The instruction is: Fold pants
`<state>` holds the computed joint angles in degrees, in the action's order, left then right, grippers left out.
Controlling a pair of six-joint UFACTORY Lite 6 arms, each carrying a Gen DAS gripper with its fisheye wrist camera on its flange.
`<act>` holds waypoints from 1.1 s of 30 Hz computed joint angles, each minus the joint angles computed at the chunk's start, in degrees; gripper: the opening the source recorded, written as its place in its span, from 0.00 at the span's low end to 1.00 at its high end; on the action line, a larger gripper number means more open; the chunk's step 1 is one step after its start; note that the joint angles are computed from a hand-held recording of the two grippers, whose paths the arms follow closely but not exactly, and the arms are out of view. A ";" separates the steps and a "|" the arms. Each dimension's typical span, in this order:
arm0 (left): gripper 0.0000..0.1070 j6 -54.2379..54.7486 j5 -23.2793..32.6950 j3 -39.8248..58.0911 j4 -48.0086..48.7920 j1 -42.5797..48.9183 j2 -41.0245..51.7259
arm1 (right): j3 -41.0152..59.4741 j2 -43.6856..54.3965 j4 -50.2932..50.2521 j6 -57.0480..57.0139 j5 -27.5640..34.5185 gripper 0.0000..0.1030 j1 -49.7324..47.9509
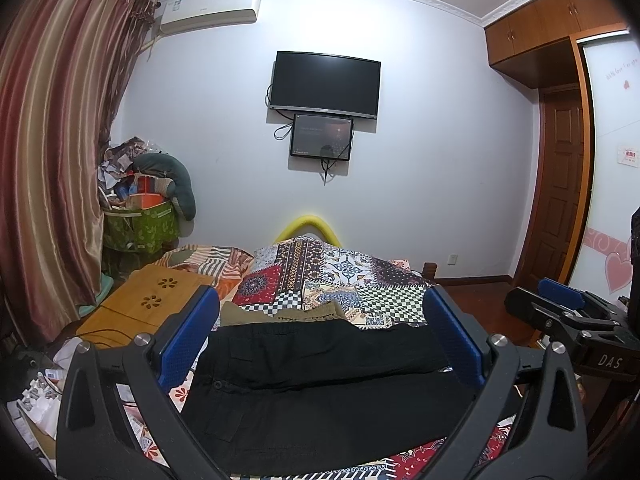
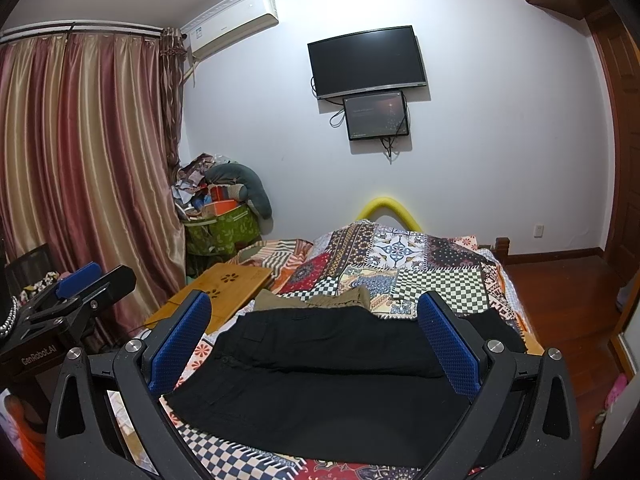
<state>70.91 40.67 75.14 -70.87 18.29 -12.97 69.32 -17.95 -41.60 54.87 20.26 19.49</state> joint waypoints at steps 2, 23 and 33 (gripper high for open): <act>0.96 -0.19 -0.02 0.04 0.10 -0.05 0.00 | 0.03 0.07 -0.01 0.09 -0.01 1.00 -0.03; 0.96 -1.18 -3.59 7.19 2.94 -3.04 11.01 | -0.64 6.18 14.43 -13.54 -4.93 1.00 -9.27; 0.96 -13.68 -5.54 34.92 17.74 -5.54 38.41 | 5.12 18.26 38.21 -38.98 -5.75 1.00 -21.79</act>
<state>57.23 35.13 110.06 -53.12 12.75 25.44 74.43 0.32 -3.39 15.89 14.52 -2.30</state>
